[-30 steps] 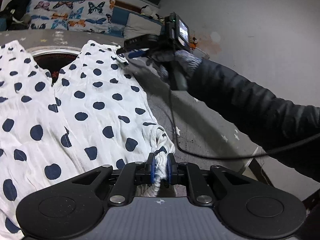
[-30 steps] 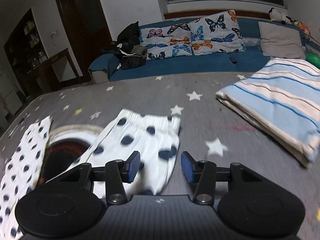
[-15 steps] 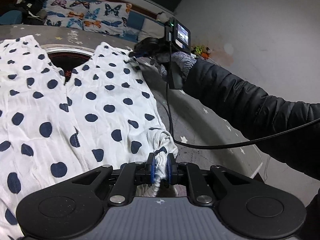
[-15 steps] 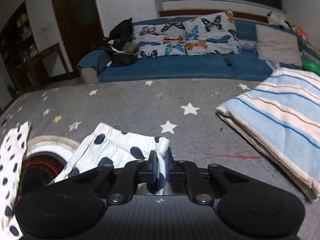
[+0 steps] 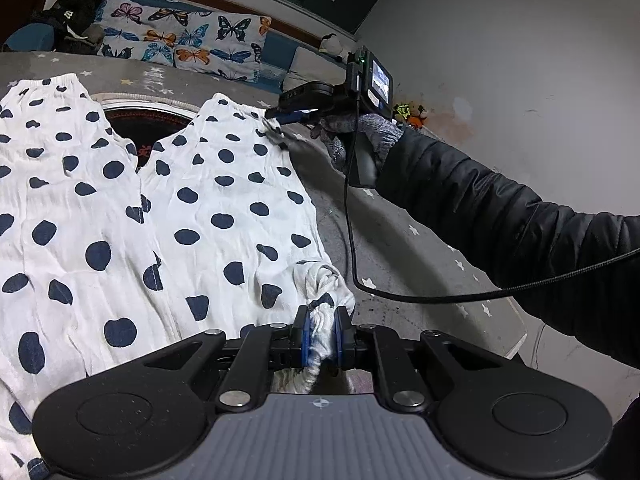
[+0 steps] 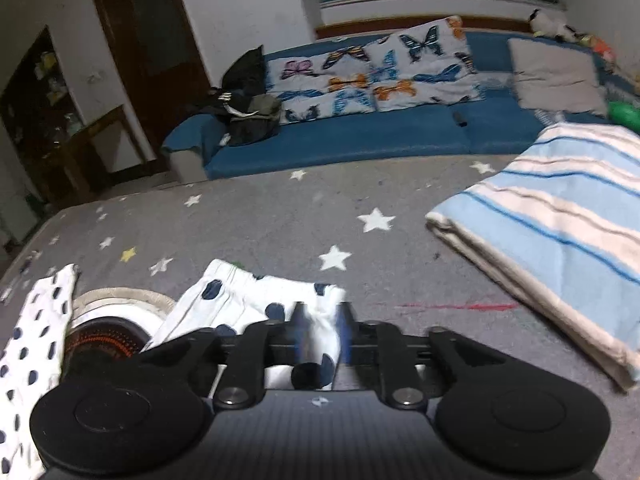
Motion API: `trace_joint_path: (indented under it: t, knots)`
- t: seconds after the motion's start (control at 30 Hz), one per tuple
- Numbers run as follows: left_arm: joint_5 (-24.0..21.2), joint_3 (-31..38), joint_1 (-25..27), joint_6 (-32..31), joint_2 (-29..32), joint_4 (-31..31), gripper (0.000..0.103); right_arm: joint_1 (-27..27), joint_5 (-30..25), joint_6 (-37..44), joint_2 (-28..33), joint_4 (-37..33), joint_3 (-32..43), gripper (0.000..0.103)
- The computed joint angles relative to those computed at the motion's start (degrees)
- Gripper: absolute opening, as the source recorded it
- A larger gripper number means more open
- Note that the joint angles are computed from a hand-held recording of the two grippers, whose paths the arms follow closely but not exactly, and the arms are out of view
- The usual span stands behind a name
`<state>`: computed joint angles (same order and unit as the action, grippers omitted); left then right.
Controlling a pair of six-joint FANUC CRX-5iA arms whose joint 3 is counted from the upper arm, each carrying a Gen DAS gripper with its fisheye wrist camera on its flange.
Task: Fold clothes
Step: 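Grasp the pant leg hem with the left gripper and lift it, then carry the held leg over onto the other leg with the left gripper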
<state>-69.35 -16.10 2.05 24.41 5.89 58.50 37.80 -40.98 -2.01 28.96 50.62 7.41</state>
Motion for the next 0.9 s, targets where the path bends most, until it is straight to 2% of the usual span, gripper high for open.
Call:
trace_joint_path:
  t: [0.03, 0.2, 0.23, 0.27, 0.37, 0.53, 0.67, 0.8, 0.9]
  knots:
    - [0.0, 0.2, -0.1, 0.2, 0.2, -0.2, 0.013, -0.1, 0.5, -0.2, 0.0, 0.3, -0.2, 0.036]
    - [0.6, 0.2, -0.5, 0.3, 0.1, -0.6, 0.013, -0.1, -0.1, 0.7, 1.7, 2.7, 0.5, 0.035]
    - [0.7, 0.0, -0.5, 0.3, 0.0, -0.7, 0.013, 0.0, -0.9, 1.5, 2.1, 2.6, 1.1, 0.032]
    - [0.8, -0.1, -0.5, 0.2, -0.2, -0.7, 0.013, 0.2, -1.7, 2.4, 2.5, 2.4, 1.8, 0.018]
    - [1.4, -0.7, -0.5, 0.0, -0.7, -0.6, 0.013, 0.2, -2.4, 1.8, 2.7, 1.4, 2.7, 0.006]
    - [1.6, -1.6, 0.2, -1.1, -1.6, 1.1, 0.013, 0.6, -4.0, -1.8, 1.1, 2.9, 1.6, 0.006]
    - [1.2, -2.5, 1.3, -1.9, -2.1, 2.8, 0.012, 1.1, -6.3, -0.5, 0.6, 3.0, 3.7, 0.006]
    - [0.3, -4.1, 3.0, -2.4, -2.9, 5.5, 0.012, 1.6, -8.5, 1.5, 1.4, 2.2, 8.2, 0.006]
    - [-0.4, -5.9, 4.5, -2.6, -3.6, 8.1, 0.012, 2.2, -11.1, 4.6, 4.1, 0.8, 15.1, 0.006]
